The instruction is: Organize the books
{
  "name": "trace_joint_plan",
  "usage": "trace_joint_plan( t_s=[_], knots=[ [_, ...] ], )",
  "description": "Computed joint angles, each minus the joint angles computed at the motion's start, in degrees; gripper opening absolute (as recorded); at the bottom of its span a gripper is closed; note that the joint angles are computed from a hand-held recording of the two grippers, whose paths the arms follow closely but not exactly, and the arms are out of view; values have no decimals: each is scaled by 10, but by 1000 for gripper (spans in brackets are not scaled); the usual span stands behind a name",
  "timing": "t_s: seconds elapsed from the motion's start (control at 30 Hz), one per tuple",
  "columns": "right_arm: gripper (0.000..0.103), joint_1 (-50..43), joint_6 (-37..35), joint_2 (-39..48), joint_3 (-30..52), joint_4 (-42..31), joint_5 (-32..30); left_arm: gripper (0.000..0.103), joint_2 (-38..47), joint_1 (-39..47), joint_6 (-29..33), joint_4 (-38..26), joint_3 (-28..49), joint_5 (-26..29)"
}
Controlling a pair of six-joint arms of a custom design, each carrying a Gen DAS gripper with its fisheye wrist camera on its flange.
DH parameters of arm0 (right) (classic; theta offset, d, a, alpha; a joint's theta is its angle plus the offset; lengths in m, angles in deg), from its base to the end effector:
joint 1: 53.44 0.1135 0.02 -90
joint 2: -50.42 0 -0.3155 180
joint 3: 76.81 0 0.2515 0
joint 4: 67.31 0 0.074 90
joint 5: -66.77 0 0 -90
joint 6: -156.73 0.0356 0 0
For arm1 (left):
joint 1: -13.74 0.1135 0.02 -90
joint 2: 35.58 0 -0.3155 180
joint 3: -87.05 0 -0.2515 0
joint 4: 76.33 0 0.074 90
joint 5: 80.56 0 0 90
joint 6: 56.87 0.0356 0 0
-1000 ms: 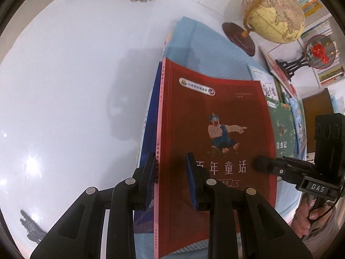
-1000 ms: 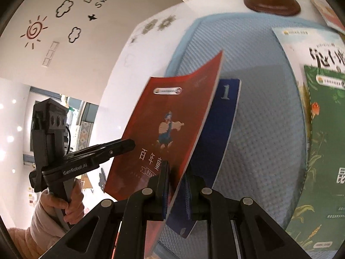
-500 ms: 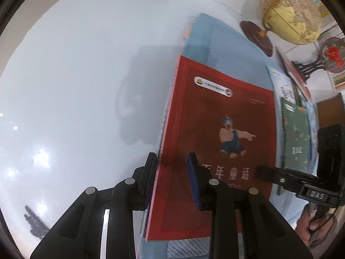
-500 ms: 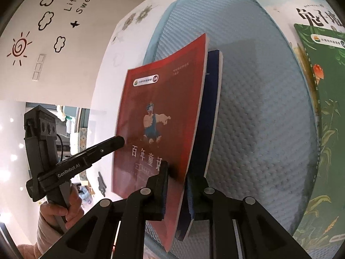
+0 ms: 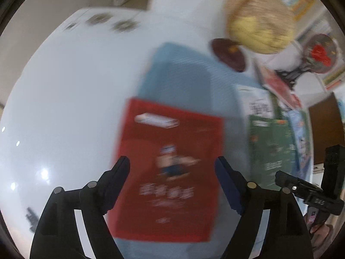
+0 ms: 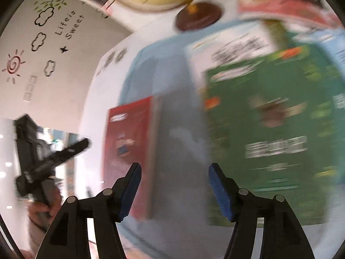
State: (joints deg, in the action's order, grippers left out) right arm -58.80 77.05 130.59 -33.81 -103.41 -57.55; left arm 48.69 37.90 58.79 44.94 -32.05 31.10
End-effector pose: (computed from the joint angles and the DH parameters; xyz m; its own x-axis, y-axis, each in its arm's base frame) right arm 0.1973 0.0016 0.1734 -0.9532 0.2380 -0.1865 0.0877 0.8079 0.5828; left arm 0.2190 0.0838 0.2216 -0.9593 0.0108 -0.2822 0.0902 0.9586 -0.2700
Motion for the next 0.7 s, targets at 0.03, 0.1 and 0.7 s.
trace_joint_plan(
  t_s=[0.03,0.1,0.7],
  knots=[
    [63,-36,-36,-7,5,-27,9,80,-7,-40,-23,0,-5,1],
    [63,-124,-116,-5,17,-79,10,80,-19,-107,-70,10,-15,4],
    [63,-600,-508,300,328,-189,67,80,157,-716,-552,269,80,-52]
  ],
)
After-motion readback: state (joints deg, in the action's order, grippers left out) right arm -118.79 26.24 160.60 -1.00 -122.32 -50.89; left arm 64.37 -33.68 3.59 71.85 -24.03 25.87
